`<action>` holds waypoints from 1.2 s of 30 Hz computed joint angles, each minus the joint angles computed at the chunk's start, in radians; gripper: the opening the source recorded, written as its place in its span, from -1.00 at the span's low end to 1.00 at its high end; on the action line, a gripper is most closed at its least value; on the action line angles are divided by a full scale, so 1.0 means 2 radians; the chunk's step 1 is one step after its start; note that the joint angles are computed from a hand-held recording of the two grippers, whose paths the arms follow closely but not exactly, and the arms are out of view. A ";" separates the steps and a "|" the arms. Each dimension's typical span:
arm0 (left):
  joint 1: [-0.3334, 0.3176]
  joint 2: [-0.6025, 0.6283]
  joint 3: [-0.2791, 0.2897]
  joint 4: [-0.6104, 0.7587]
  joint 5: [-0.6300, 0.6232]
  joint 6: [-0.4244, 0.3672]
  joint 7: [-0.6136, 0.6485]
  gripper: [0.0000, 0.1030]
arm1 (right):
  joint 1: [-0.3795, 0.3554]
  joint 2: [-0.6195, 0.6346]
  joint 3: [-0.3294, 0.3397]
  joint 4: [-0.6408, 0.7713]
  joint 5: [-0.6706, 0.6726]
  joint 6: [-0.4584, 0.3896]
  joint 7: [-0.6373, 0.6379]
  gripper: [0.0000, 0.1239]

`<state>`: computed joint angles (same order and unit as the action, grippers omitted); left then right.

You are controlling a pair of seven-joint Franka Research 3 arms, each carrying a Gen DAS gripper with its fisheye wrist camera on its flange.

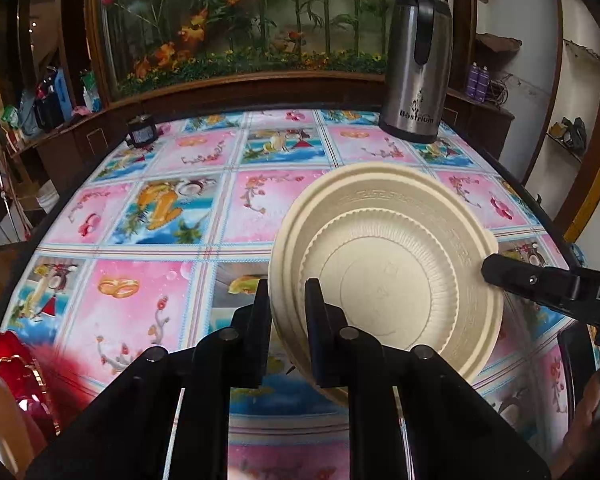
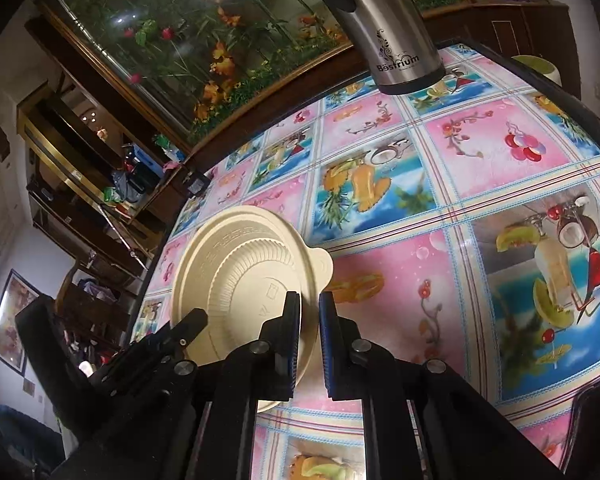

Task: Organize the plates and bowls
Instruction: 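Lift and carry the beige bowl with the right tool to the stack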

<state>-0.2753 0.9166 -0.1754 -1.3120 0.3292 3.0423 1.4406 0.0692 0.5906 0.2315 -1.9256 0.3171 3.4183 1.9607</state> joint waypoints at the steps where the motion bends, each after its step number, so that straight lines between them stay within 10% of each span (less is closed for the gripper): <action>1: -0.007 -0.013 0.014 -0.018 0.004 0.013 -0.009 -0.74 | -0.009 -0.001 0.010 -0.003 -0.005 0.003 0.001 -0.84; 16: -0.007 -0.127 0.062 -0.203 0.043 0.121 -0.044 -0.74 | 0.045 -0.053 0.002 -0.101 -0.034 0.083 0.076 -0.82; 28: 0.109 -0.152 -0.048 -0.280 0.069 0.127 -0.003 -0.73 | 0.213 -0.093 -0.102 -0.126 0.141 0.038 -0.024 -0.79; 36: 0.171 -0.135 -0.109 -0.289 0.056 0.092 0.035 -0.73 | 0.199 -0.076 -0.083 -0.111 0.139 0.008 -0.018 -0.77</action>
